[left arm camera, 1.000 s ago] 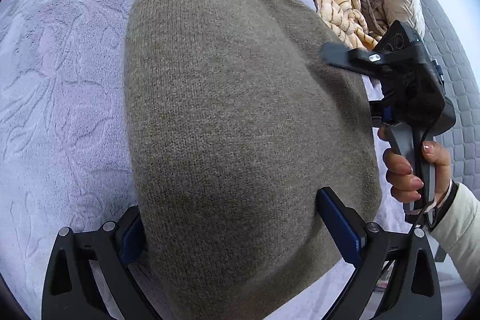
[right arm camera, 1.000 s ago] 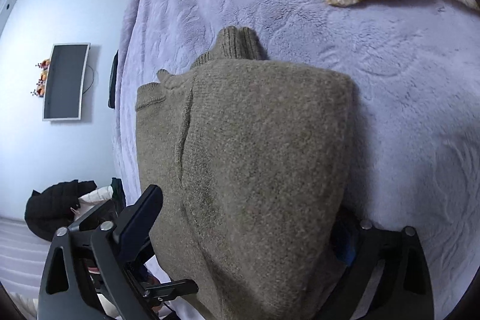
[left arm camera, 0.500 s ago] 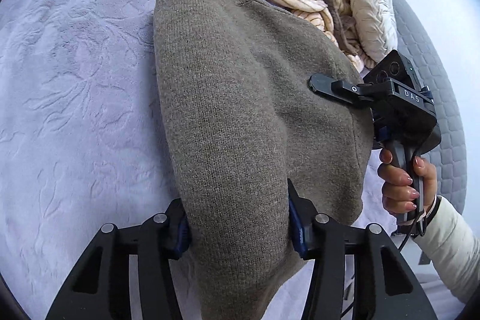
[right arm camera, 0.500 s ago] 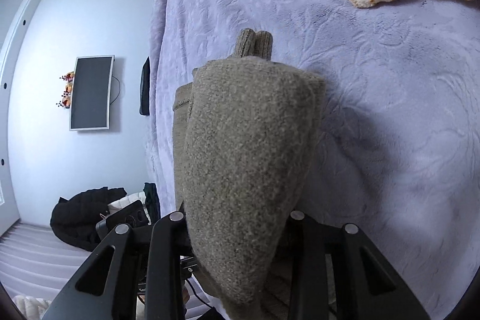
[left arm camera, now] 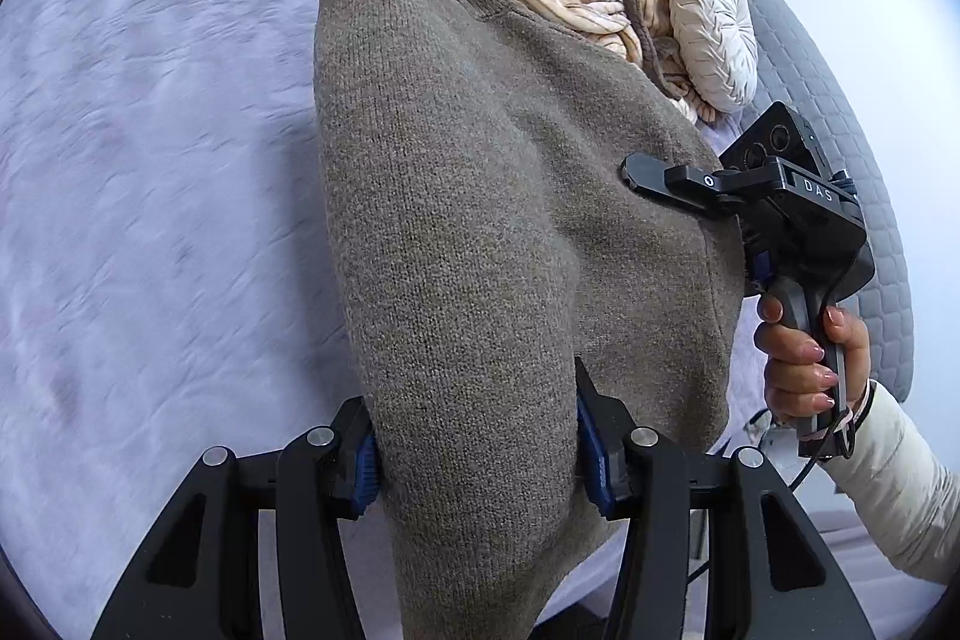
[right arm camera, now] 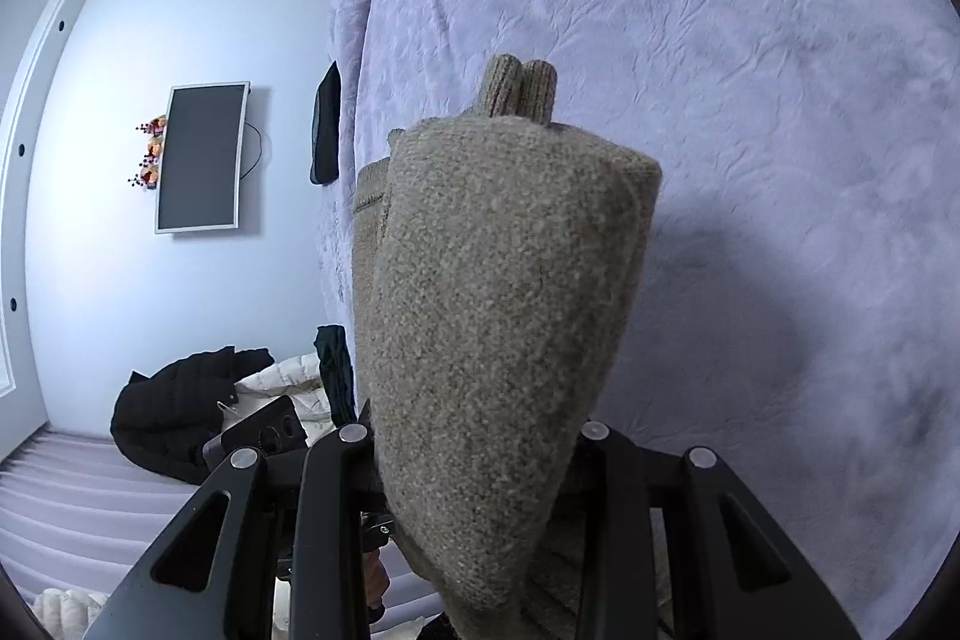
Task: Fold small clothes
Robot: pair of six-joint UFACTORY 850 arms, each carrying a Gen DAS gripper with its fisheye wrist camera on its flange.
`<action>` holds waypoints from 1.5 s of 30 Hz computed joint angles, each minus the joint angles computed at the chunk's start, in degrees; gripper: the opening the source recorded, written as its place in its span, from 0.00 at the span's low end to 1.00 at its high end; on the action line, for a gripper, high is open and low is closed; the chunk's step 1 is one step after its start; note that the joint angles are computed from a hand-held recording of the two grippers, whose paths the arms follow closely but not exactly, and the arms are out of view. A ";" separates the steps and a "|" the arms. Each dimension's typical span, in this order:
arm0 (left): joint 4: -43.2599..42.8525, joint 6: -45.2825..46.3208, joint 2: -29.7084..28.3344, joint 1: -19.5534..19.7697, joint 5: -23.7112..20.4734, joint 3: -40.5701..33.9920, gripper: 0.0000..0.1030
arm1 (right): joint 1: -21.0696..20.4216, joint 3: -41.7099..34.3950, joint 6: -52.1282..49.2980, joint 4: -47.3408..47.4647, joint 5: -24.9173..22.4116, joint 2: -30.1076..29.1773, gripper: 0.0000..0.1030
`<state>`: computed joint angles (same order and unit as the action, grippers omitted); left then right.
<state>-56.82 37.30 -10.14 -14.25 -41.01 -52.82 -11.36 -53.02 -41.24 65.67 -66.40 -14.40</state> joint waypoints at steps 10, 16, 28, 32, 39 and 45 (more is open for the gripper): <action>15.49 -7.28 4.63 4.19 4.76 8.95 0.58 | 10.25 5.28 1.68 -0.33 10.54 -1.46 0.36; 12.41 -2.38 8.10 7.17 6.17 12.82 0.69 | 11.45 5.81 8.36 -7.08 19.51 -0.57 0.60; 26.92 -12.50 15.39 6.42 4.77 13.82 0.69 | 11.09 12.14 19.63 -17.67 21.37 17.68 0.33; 34.46 -20.39 15.55 3.36 4.41 13.63 0.69 | 16.74 15.92 23.11 -20.26 22.91 23.88 0.33; 39.48 -26.71 17.85 0.67 2.27 15.10 0.79 | 21.46 21.31 35.53 -30.36 27.45 23.94 0.28; 44.87 -33.23 19.77 -0.84 2.31 15.81 0.85 | 21.29 23.19 38.48 -32.54 27.92 25.98 0.31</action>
<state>-11.95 4.06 9.63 -15.10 -38.70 -37.01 9.92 -29.83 -2.77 33.13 -38.48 11.59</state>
